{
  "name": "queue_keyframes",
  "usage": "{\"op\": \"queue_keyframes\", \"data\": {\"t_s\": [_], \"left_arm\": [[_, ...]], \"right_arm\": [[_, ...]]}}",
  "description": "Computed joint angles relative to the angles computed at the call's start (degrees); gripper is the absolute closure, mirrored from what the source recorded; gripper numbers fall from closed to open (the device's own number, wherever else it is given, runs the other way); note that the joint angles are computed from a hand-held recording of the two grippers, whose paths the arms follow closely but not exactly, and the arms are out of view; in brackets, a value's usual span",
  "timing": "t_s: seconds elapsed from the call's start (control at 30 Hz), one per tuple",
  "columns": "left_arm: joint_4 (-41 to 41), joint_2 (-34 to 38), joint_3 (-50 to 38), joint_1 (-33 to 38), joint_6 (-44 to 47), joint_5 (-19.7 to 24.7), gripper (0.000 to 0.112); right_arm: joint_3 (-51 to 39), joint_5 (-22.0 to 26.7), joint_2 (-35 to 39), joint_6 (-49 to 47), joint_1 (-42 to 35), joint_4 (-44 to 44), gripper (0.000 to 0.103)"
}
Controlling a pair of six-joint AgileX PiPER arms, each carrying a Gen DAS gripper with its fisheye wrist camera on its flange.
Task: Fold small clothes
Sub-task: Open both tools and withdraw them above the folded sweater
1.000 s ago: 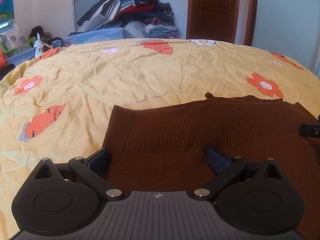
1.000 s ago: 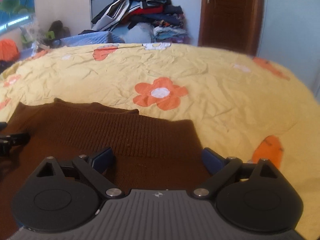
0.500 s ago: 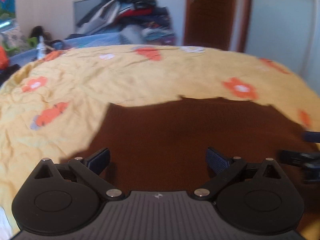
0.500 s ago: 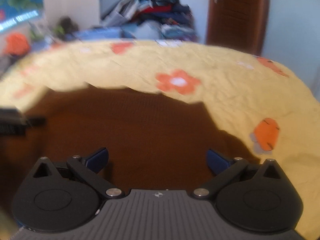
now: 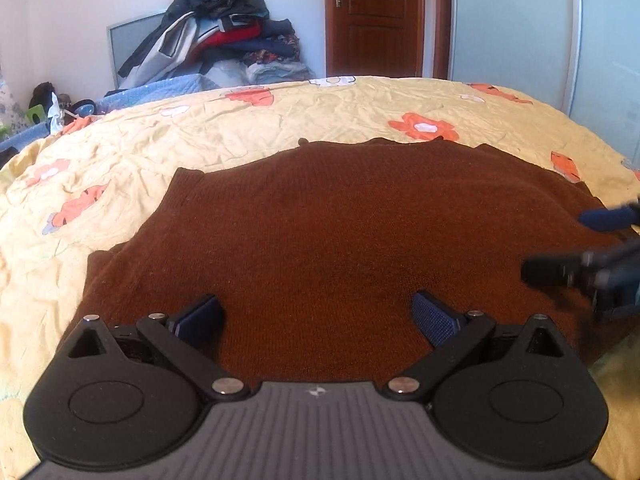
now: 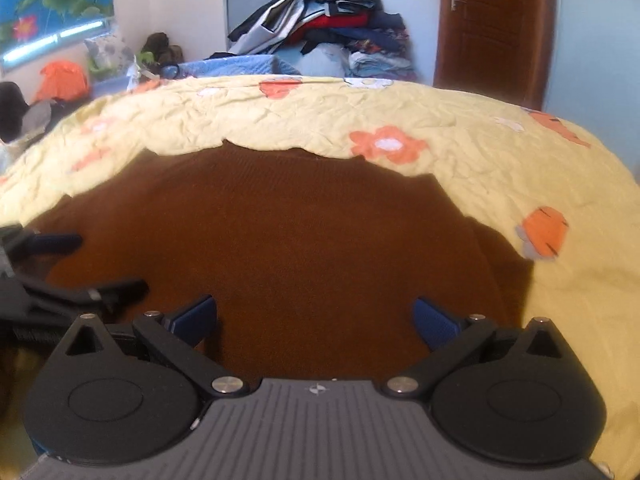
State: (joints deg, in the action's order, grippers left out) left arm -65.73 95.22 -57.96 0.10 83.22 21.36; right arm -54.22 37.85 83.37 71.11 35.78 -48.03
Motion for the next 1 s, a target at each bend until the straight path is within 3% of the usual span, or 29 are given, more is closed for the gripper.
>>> {"op": "queue_keyframes", "data": {"t_s": [0.13,0.23,0.77,0.83,0.87,0.93,1.0], "left_arm": [[-3.04,-0.68,1.37,0.13,2.70,-0.59,0.009],[-3.30,-0.63,1.27,0.43,2.97,-0.22,0.009],[-4.00,-1.07,1.59,0.68,3.35,-0.09,0.009],[-1.11,-3.24,2.63,0.70,-1.09,-1.77,0.009],[1.72,-4.99,3.05,1.93,-5.19,-0.62,0.009],[0.50,-9.03,3.84,8.68,-7.41,8.56,0.009],[-0.12,-10.85,3.79,17.12,-12.46,19.13,0.009]], "right_arm": [[8.09,-4.34,-1.42,17.63,1.71,-16.58,0.000],[6.73,-1.89,0.27,18.09,2.91,-17.41,0.000],[6.66,-2.54,0.20,18.23,1.97,-17.60,0.000],[6.70,-1.96,-0.14,18.38,2.19,-17.45,0.000],[6.45,1.00,-0.94,18.90,3.87,-16.08,0.000],[5.59,6.15,-4.86,18.35,6.15,-9.84,0.000],[10.53,4.31,-14.63,22.51,7.51,-8.09,0.000]]}}
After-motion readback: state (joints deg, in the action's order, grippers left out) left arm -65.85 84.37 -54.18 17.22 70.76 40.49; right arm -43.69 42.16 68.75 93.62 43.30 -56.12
